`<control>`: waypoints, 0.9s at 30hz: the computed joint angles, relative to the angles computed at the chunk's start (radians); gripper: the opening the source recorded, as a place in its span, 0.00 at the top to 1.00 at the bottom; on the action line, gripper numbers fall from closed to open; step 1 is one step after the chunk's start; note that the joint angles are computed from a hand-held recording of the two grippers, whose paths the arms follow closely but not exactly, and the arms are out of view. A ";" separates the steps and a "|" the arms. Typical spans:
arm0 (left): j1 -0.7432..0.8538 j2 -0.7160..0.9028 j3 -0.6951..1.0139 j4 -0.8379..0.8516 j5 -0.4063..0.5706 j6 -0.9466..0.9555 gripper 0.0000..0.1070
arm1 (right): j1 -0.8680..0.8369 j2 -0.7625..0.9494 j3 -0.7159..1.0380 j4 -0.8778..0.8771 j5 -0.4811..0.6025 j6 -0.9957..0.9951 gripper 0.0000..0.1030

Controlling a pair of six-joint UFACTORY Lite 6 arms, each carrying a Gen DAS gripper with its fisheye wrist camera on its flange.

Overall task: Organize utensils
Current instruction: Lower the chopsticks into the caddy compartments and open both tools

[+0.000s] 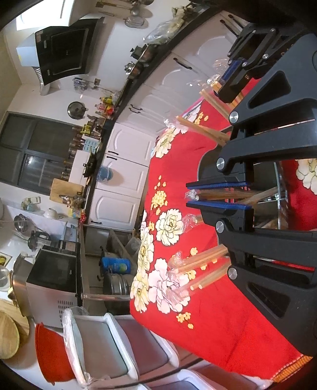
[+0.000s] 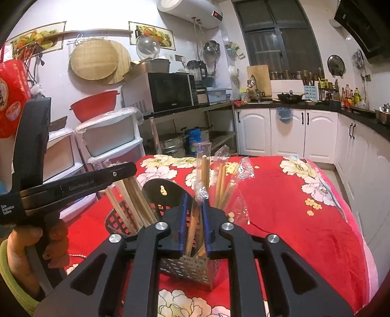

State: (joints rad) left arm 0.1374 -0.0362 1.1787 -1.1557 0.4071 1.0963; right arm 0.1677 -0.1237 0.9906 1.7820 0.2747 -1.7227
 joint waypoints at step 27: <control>0.111 -0.244 -0.124 0.071 0.174 -0.079 0.42 | 0.043 -0.230 -0.106 -0.357 -0.081 0.338 0.54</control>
State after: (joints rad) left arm 0.2484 -0.2798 1.0544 -1.0846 0.5808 1.0172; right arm 0.2111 -0.3541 0.8845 1.4247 0.1935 -1.3848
